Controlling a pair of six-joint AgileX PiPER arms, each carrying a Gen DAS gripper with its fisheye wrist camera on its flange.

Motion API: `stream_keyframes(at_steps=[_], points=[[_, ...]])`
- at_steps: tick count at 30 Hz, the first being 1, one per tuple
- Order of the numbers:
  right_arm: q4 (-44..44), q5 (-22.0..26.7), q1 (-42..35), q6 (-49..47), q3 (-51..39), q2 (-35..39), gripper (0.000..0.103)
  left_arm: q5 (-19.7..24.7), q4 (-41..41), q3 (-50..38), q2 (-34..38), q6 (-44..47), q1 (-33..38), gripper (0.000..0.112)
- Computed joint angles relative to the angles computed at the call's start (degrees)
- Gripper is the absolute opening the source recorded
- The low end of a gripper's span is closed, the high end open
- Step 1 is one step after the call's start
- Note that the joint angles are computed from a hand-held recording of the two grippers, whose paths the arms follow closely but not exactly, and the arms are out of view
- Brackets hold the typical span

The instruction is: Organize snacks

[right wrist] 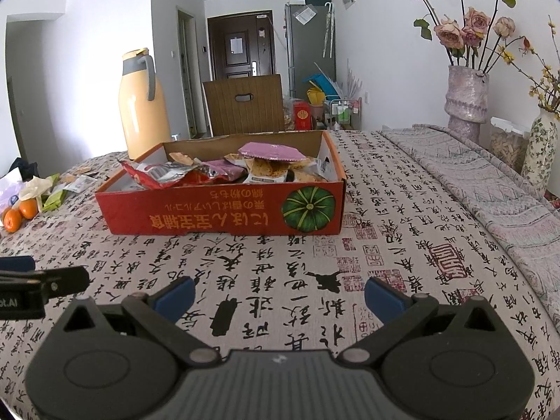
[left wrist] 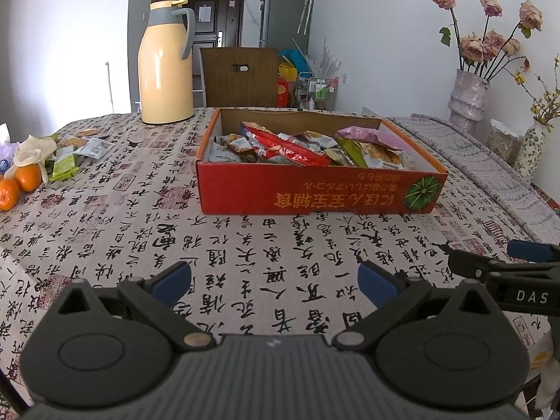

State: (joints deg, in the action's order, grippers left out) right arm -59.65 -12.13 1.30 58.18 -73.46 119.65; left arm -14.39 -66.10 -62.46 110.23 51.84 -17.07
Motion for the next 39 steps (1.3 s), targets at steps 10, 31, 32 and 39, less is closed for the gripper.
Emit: stream_keyframes(at_steps=[10, 31, 32, 39], points=[[0.1, 0.0, 0.0, -0.1, 0.0, 0.0, 0.103, 0.1, 0.4, 0.1, -0.1, -0.4, 0.0, 0.103], [0.0, 0.0, 0.0, -0.1, 0.0, 0.0, 0.103, -0.2, 1.3, 0.4, -0.4, -1.1, -0.3, 0.103], [0.0, 0.0, 0.0, -0.1, 0.0, 0.0, 0.103, -0.2, 1.2, 0.4, -0.4, -1.0, -0.3, 0.103], [0.6, 0.0, 0.0, -0.5, 0.0, 0.0, 0.103, -0.1, 1.9, 0.4, -0.4, -1.8, -0.2, 0.103]])
